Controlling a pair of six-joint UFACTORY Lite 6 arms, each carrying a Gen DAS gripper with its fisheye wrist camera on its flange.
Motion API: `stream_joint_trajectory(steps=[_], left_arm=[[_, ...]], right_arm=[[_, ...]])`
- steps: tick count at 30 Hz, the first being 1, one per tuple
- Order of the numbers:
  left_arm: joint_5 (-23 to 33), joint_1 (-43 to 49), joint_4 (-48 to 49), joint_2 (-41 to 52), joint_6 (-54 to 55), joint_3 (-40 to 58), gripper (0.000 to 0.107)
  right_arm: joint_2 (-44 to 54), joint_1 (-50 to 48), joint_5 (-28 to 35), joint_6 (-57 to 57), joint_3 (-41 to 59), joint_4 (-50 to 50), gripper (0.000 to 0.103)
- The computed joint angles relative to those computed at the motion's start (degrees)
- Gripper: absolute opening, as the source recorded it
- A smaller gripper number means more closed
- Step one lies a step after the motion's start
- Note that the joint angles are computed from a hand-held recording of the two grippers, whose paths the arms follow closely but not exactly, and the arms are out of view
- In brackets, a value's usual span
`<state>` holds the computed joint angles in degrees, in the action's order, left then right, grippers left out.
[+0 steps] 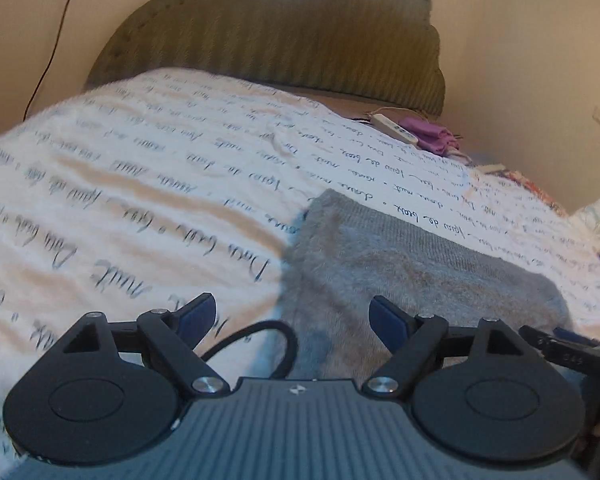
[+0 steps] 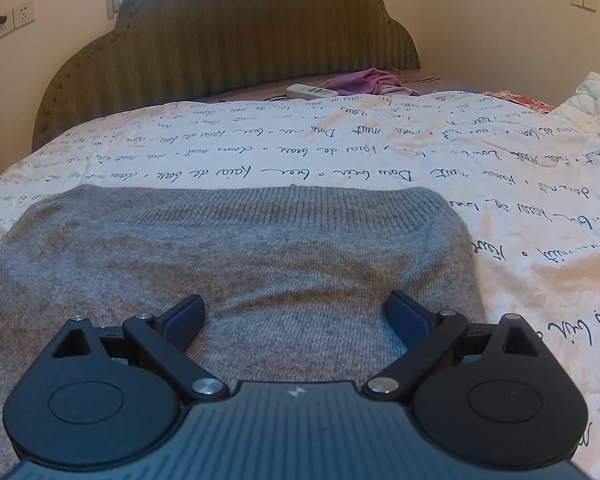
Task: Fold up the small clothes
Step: 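Grasp a corner of the folded grey sweater with the left gripper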
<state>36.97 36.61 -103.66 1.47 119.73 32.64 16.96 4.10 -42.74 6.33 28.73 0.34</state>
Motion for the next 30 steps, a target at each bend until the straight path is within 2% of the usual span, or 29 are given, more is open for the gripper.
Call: stream_joint_trajectory(steps=[1,4,7,9,11,14,17,22,27,28,30], left_arm=[[2.5,3.3,5.7,0.0,-4.9,0.0,0.084],[9.1,10.4,13.8,-2.4,-11.0,-2.8,0.085],[14.3,15.0,20.5,-1.7,-17.4,-3.4,0.085],[15.1,15.4,22.7,1.1,-21.2,-2.1,0.085],[15.4,15.3,23.3,4.6,-23.6,-0.5,0.084],[18.5,16.1,23.5,10.3,-27.8,3.6,0.085],[20.9,15.9,24.7,16.2,-33.7,9.1,0.083],[28.7,17.7,27.9,25.3,-43.7,18.3,0.083],[28.8,17.5,29.1,26.4,-44.4,19.5,0.08],[28.1,17.0,28.8,25.5,-43.5,18.6,0.078],[24.7,14.9,28.1,22.0,-40.3,15.8,0.064]], right_arm=[[0.0,0.0,0.0,-0.1,0.0,0.1,0.098],[-1.0,0.6,1.9,-1.5,0.2,1.6,0.098],[-7.3,4.0,6.7,-6.5,-1.3,10.1,0.099],[-13.2,4.3,5.8,-1.5,-5.5,5.3,0.099],[-15.8,5.4,6.3,-1.8,-7.5,4.2,0.099],[-10.5,7.3,6.4,-7.5,-6.3,9.6,0.098],[-6.4,5.2,-2.6,-2.9,-8.8,4.6,0.1],[-6.1,7.0,-2.0,-5.3,-8.2,7.6,0.101],[-6.2,6.1,-2.5,-3.9,-8.6,5.8,0.102],[-6.2,6.1,-2.5,-3.9,-8.6,5.8,0.102],[-6.2,6.1,-2.5,-4.0,-8.7,5.9,0.102]])
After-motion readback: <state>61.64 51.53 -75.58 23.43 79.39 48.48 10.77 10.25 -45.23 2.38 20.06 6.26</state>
